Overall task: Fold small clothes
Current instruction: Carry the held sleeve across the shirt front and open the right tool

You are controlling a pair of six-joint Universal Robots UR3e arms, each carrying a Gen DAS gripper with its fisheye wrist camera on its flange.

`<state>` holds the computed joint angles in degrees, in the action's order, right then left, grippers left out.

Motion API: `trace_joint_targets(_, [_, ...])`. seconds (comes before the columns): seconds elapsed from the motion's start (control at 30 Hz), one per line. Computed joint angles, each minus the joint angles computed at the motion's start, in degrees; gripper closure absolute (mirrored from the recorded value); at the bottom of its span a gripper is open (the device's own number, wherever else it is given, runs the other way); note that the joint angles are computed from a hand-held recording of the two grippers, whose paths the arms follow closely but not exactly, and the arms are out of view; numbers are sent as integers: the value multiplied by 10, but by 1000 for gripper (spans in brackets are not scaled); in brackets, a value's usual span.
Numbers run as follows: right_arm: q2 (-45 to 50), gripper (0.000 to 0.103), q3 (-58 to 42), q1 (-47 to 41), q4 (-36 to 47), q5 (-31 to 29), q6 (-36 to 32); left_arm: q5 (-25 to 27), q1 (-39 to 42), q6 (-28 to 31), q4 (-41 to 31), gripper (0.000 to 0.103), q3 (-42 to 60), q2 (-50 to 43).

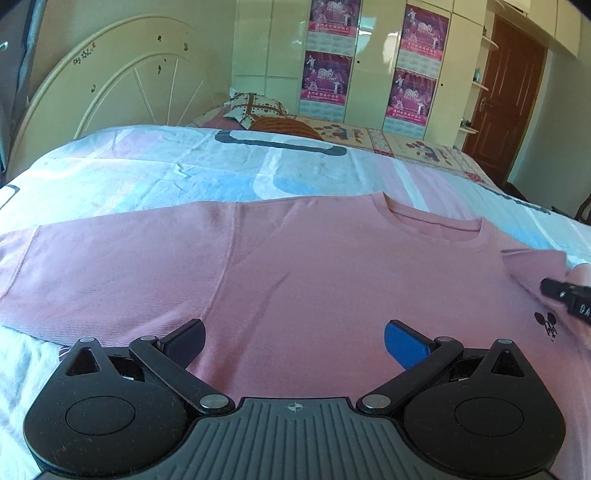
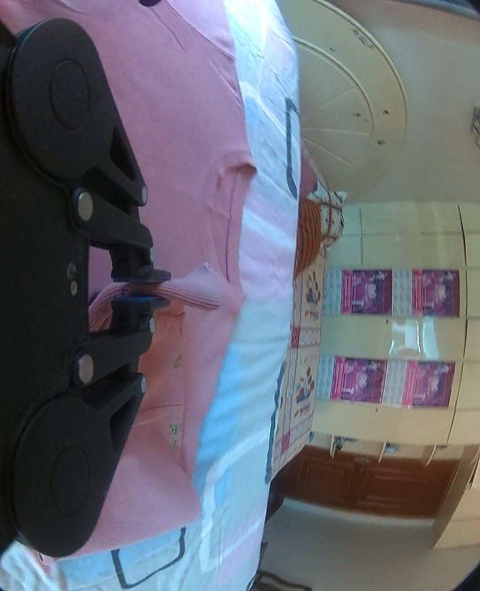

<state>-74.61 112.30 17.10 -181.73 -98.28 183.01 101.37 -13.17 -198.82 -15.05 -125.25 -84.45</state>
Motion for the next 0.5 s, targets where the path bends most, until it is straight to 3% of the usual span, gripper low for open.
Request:
trace_joint_targets(0.13, [64, 93, -56, 72, 29, -21, 21, -44, 41, 30, 13, 1, -26, 15])
trace_joint_targets(0.2, [84, 73, -76, 86, 63, -20, 34, -68, 50, 40, 20, 0, -25, 9])
trace_joint_targets(0.23, [78, 68, -65, 93, 47, -31, 28, -80, 49, 44, 24, 0, -20, 1])
trace_joint_targets(0.27, [66, 55, -50, 102, 34, -46, 24, -90, 46, 45, 33, 0, -12, -12])
trace_joint_targets(0.33, [20, 56, 7, 97, -7, -54, 23, -104, 27, 39, 55, 1, 15, -53])
trace_joint_targets(0.43, [-60, 80, 88, 42, -25, -53, 68, -127, -18, 23, 83, 1, 88, -145])
trace_joint_targets(0.5, [-108, 84, 131, -3, -12, -64, 104, -140, -40, 15, 83, 18, 153, -210])
